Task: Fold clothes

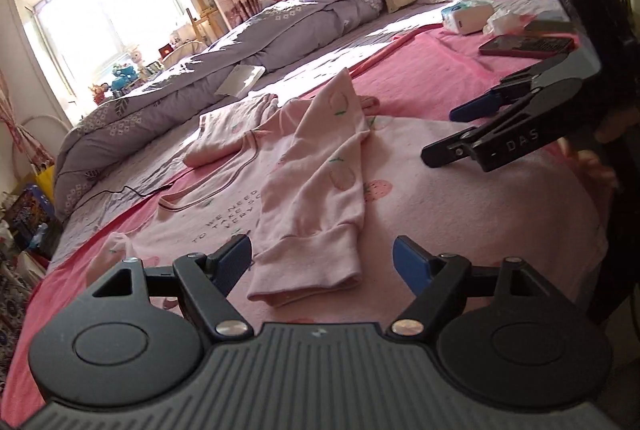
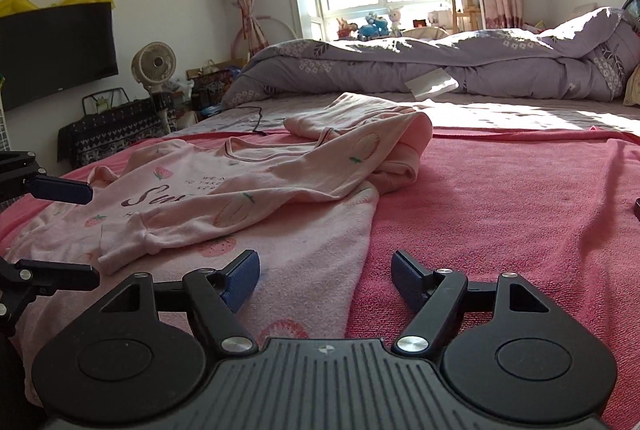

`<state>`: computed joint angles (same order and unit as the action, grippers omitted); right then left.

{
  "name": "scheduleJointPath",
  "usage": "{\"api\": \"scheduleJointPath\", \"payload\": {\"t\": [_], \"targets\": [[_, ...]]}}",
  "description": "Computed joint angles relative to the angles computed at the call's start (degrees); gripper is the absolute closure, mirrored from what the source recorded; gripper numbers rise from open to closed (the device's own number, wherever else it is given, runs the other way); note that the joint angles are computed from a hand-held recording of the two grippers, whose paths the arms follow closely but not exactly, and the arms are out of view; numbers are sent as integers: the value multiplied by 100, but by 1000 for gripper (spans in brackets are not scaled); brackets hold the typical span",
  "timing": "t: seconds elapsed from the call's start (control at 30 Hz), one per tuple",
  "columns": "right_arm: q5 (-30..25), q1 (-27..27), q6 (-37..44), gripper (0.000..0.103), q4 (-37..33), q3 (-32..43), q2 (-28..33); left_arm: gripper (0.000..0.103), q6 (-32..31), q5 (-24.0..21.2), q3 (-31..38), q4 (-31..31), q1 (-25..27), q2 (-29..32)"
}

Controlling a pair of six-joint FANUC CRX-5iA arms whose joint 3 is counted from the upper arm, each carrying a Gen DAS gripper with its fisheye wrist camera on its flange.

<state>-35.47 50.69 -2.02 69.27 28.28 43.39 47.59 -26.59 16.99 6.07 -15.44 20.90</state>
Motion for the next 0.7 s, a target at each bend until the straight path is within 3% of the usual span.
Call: {"api": "scheduleJointPath", "payload": {"t": [0.07,0.1,0.13,0.2,0.27,0.33,0.4,0.47,0.5,0.53,0.57,0.6,0.7], "targets": [[-68,20,3,25,70,77,70,49,600,-99,283,-608,-102,156],[-102,30,6,24,105,115,105,59,450,-208,349,-463,-91,218],[-111,32,-2,24,138,115,114,78,72,-279,324,-17,-46,257],[-90,23,-63,23,215,72,109,84,-428,17,97,503,3,213],[-36,5,-167,22,284,16,87,89,-474,267,9,542,-10,165],[-2,-8,-245,21,364,-24,80,102,-319,603,-82,727,30,83],[23,-17,-287,20,424,-45,80,102,-170,736,-70,836,95,39],[42,-25,-297,19,439,-41,84,97,-65,705,-20,899,155,20],[49,-28,-306,19,451,-41,86,88,-46,536,31,885,176,29],[67,-35,-356,19,501,-77,72,56,-43,299,81,858,182,47],[82,-42,-392,18,537,-100,65,31,-94,96,103,844,172,63],[96,-47,-421,18,565,-115,62,23,-279,-22,71,865,151,68],[95,-49,-415,17,569,-92,79,22,-624,-168,23,485,23,103]]}}
